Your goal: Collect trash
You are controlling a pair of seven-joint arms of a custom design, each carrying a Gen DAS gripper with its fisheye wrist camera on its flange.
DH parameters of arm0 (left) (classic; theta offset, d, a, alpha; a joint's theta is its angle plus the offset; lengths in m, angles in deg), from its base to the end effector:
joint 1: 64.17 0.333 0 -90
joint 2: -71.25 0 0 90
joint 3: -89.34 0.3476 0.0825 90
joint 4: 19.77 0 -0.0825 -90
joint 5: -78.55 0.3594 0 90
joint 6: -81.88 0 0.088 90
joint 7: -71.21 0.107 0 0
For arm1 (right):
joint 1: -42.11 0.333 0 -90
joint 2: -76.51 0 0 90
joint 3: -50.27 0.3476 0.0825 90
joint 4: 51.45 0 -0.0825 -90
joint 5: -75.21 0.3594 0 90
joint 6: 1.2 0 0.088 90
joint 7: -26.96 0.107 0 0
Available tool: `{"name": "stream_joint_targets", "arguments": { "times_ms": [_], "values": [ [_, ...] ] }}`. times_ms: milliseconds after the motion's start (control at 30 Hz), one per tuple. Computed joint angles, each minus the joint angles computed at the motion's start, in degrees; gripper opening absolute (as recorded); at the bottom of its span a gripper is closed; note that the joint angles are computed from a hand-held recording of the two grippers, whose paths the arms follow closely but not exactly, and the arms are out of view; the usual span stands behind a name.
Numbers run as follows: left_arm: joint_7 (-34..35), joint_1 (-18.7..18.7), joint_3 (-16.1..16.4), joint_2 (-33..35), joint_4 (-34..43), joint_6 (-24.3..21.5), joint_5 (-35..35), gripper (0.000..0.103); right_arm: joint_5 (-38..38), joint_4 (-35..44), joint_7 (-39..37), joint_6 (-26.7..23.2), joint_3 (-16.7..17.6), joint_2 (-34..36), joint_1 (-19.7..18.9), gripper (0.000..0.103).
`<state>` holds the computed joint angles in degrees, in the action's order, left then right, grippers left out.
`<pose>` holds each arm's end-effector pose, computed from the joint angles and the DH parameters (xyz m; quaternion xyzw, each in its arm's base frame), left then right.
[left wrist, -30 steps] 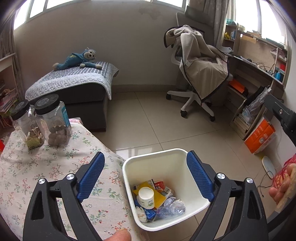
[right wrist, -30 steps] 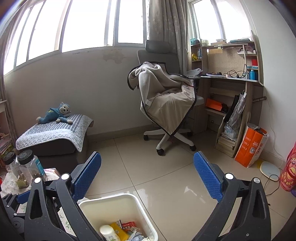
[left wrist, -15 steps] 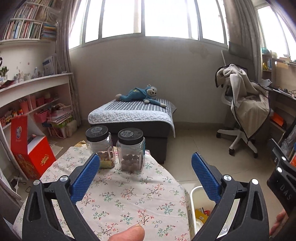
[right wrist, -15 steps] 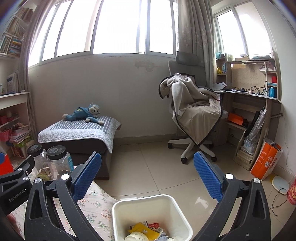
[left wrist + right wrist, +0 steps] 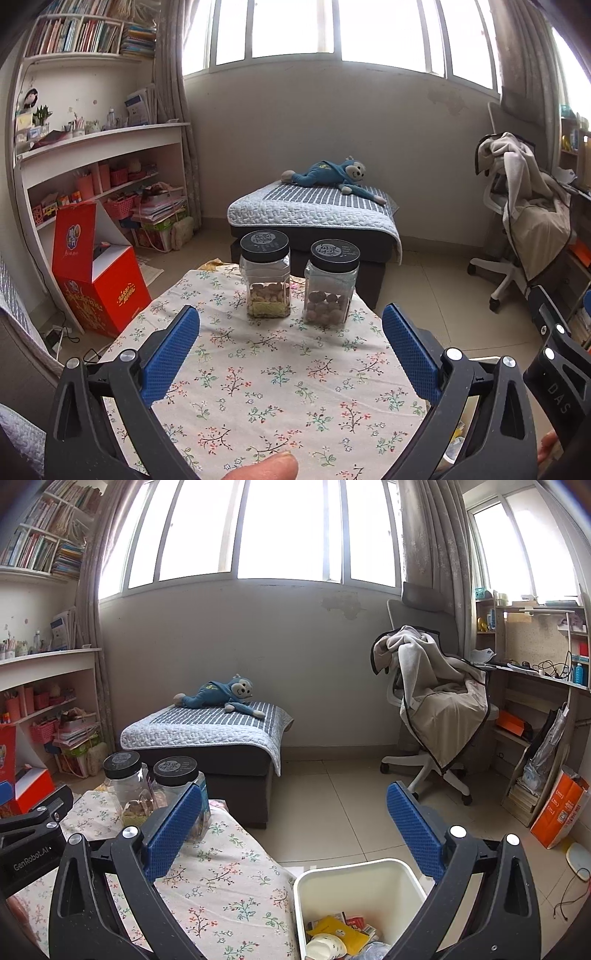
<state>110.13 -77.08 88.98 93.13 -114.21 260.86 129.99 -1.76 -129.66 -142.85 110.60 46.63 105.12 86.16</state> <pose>0.6523 -0.2222 0.5395 -0.5305 0.6673 -0.4058 0.3297 0.5821 0.4253 0.5266 -0.4031 0.6910 -0.5273 0.2863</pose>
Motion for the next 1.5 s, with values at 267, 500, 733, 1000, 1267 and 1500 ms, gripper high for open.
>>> {"name": "stream_joint_targets", "arguments": {
  "times_ms": [267, 500, 733, 1000, 1267, 1500],
  "values": [
    [3.87, 2.75, -2.11, 0.34, -0.34, -1.45, -3.93, 0.096, 1.01, 4.21, -2.31, 2.86, -0.86, 3.17, 0.08, 0.096],
    [4.61, 2.95, -1.7, 0.82, 0.11, -2.21, -5.01, 0.096, 1.85, 7.31, -4.6, 4.38, -2.37, 5.42, 0.95, 0.096],
    [6.53, 3.96, -2.81, 1.29, 0.38, -3.16, -7.0, 0.096, 2.83, 8.6, -5.95, 5.25, -3.48, 6.4, 1.55, 0.096],
    [7.52, 3.86, -2.85, 1.59, 0.56, -3.23, -8.2, 0.096, 3.66, 8.61, -6.49, 5.12, -3.94, 6.37, 1.7, 0.096],
    [7.28, 3.44, -2.66, 1.51, 0.41, -3.31, -8.04, 0.096, 3.98, 8.37, -6.38, 4.78, -3.81, 6.15, 1.51, 0.096],
    [7.34, 3.18, -2.67, 1.5, 0.49, -3.48, -8.11, 0.096, 4.02, 8.3, -6.22, 4.69, -3.76, 6.1, 1.41, 0.096]
  ]
}}
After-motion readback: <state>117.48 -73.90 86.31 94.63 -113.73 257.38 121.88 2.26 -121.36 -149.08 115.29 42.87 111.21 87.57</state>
